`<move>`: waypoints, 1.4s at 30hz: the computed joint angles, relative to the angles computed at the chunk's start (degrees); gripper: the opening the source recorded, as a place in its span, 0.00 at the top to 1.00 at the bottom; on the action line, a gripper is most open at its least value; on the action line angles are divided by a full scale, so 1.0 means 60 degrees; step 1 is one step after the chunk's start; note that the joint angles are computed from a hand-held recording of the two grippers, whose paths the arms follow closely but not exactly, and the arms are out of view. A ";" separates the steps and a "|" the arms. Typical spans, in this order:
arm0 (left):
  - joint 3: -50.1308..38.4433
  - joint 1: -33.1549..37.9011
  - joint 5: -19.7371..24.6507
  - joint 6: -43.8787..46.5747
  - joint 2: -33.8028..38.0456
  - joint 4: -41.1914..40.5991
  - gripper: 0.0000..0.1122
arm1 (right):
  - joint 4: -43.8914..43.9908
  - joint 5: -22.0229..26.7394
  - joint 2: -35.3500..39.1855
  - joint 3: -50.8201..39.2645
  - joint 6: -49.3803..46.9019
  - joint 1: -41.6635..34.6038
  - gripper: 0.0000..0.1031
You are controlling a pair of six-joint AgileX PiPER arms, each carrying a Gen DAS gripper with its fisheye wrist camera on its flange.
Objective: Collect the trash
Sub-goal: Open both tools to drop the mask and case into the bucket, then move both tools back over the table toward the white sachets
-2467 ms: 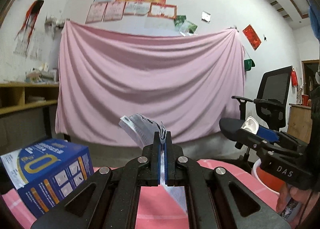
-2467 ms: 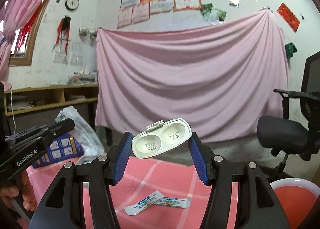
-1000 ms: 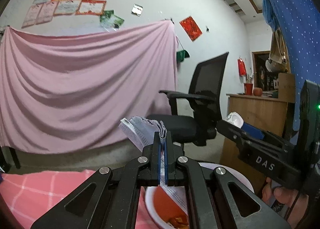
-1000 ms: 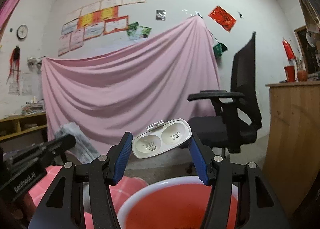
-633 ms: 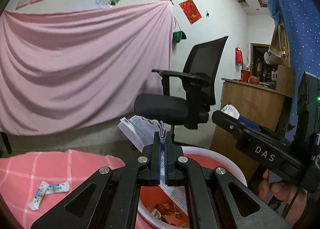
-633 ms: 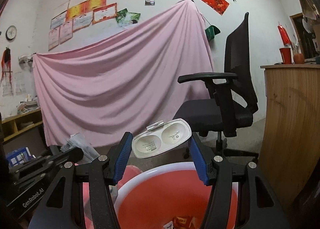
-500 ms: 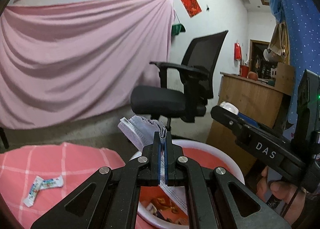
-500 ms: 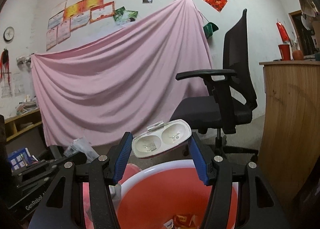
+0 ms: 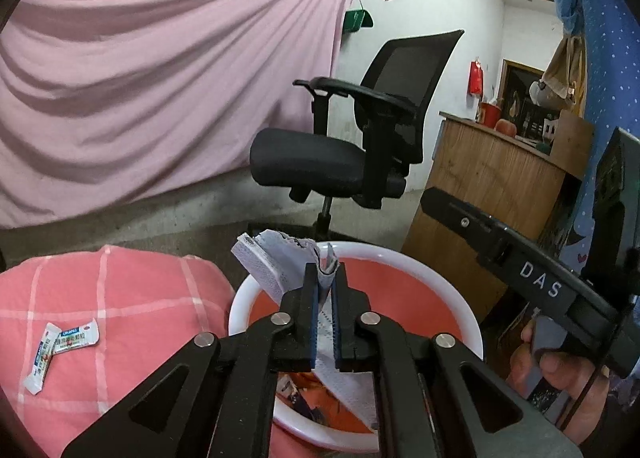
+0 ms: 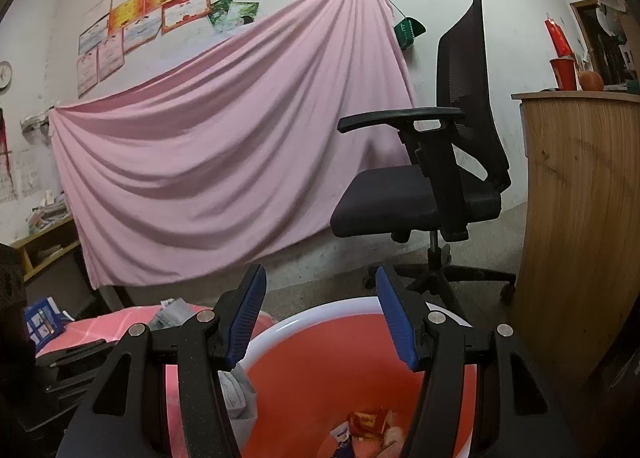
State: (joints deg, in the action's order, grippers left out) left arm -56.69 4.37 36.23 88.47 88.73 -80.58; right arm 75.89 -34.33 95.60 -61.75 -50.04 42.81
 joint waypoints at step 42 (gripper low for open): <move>0.0507 0.4732 0.1224 0.2455 -0.0736 -0.3165 0.10 | -0.0875 -0.2020 0.1490 -0.2234 0.0593 0.1546 0.00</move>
